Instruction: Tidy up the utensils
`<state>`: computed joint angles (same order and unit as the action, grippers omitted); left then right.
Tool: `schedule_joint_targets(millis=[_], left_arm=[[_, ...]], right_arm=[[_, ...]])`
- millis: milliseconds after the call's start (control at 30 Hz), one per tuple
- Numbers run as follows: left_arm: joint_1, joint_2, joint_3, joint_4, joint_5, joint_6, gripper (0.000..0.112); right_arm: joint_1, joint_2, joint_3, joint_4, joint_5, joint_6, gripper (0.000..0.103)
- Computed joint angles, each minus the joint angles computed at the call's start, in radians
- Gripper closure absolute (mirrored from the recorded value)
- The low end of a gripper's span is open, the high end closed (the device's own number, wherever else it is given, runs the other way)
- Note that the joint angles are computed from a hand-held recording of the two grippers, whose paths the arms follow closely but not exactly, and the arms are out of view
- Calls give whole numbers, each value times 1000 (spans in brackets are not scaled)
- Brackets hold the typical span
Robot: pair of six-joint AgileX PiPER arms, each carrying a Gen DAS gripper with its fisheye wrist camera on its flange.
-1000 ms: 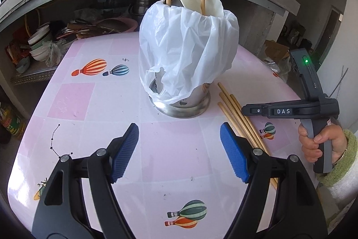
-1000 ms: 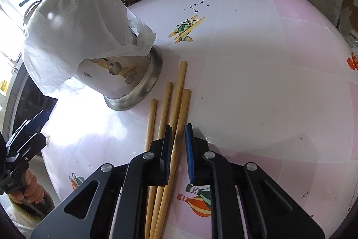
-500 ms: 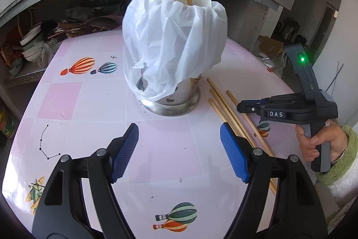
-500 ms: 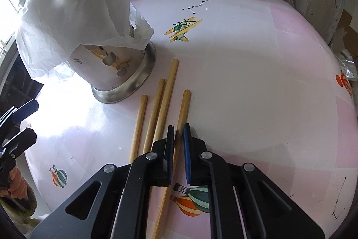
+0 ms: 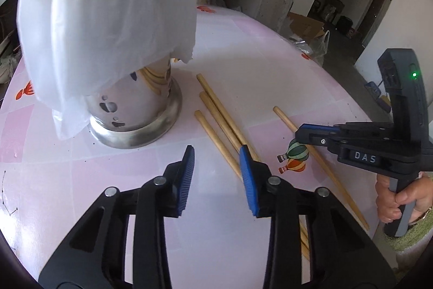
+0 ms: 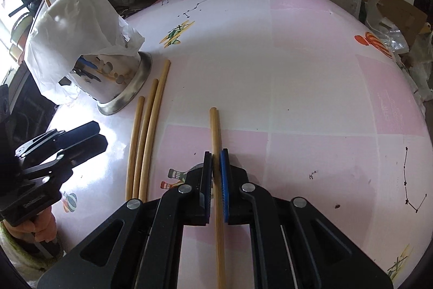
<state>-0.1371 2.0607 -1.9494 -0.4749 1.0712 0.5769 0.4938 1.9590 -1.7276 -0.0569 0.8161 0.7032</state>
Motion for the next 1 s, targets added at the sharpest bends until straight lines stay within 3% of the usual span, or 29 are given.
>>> schedule_joint_targets(millis=[533,633,700,1000], left_arm=[[-65,46,-33,115,-26,-108,90],[-66,44,-25,115,-35,-115,94],[-58,29,-2,143,-49,-120,109],[-32,19,17,119,-39,-115,112]], right_arm=[[-13,-23,63,36,-83,-4,96],[-15,-25,69,41,-92,-6,96],[-14,-26,71,39,-95,-4,96],[-19,-29,82,54,-110,-12,96]])
